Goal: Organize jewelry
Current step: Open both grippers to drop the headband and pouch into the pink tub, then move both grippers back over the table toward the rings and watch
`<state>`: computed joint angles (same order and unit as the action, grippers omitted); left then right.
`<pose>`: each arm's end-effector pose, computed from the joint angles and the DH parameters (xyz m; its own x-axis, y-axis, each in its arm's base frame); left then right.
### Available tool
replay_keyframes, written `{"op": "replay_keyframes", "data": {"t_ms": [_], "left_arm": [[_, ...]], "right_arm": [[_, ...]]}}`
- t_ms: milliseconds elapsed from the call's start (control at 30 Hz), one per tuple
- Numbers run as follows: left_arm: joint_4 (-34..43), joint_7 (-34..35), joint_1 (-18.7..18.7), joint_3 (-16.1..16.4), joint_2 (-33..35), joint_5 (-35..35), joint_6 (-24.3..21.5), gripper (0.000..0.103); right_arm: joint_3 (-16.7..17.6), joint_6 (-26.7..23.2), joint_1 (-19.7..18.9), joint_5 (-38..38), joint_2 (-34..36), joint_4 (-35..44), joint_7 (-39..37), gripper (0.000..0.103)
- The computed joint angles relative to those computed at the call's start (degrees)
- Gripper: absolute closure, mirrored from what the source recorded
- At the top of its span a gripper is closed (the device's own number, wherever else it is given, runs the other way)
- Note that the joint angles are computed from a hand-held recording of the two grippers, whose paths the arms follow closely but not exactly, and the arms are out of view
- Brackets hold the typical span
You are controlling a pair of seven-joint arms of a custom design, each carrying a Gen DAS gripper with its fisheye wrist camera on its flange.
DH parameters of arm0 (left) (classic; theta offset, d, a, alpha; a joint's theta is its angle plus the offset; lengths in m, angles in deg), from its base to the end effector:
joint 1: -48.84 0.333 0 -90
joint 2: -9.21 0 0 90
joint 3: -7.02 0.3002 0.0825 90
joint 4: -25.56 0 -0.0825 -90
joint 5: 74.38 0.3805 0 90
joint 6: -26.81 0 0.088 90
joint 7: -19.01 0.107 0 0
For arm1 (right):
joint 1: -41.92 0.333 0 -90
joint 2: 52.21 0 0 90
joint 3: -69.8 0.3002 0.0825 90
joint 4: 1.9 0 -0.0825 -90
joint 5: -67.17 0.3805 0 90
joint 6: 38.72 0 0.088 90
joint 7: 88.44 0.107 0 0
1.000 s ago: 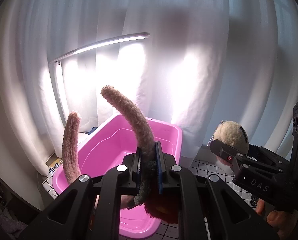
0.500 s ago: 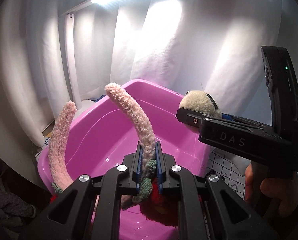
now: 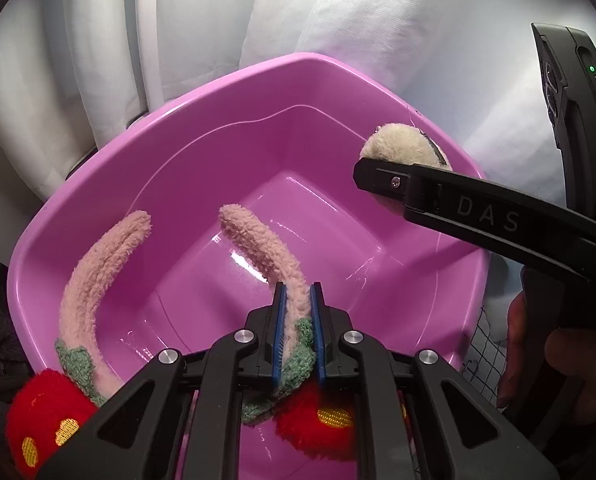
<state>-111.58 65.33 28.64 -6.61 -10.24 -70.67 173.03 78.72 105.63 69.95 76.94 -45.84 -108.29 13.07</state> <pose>0.3977 -0.2742 0.4830 0.0669 -0.9728 0.2217 -0.8898 -0.1587 -0.4279 0.5056 0.3739 0.5067 0.3741 -0.8866 -0.2721 -0.8570 -0.2184 -0.4667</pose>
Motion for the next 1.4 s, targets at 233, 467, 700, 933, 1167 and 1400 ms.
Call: {"op": "replay_keyframes", "data": {"t_ms": [233,467,700,933,1167,1400], "left_arm": [[-0.53,-5.78,2.28,-1.71,-1.55,4.03,-2.51,0.022],[-1.64,-8.66,2.32,-1.1,-4.02,6.5,-3.77,0.017],[-3.13,-8.89,2.05,-0.86,-6.44,6.73,-5.11,0.017],[-3.61,-8.52,1.87,-1.15,-8.1,7.66,-6.93,0.017],[-4.4,-7.17,1.2,-1.09,-9.64,8.03,-7.92,0.017],[-5.24,-6.38,0.79,-1.1,-11.14,7.86,-7.98,0.017]], "right_arm": [[-0.94,-5.75,0.16,-2.34,4.15,5.23,2.88,0.034],[-1.1,-6.2,0.53,-3.63,4.28,5.73,4.51,0.029],[-1.17,-5.76,0.83,-5.64,3.08,4.72,6.15,0.029],[-0.79,-4.76,0.79,-6.16,1.35,2.58,7.19,0.029],[-0.54,-4.06,0.88,-7.11,-0.21,1.1,8.75,0.029],[-0.21,-3.78,0.83,-8.52,-1.77,-0.25,10.71,0.029]]}}
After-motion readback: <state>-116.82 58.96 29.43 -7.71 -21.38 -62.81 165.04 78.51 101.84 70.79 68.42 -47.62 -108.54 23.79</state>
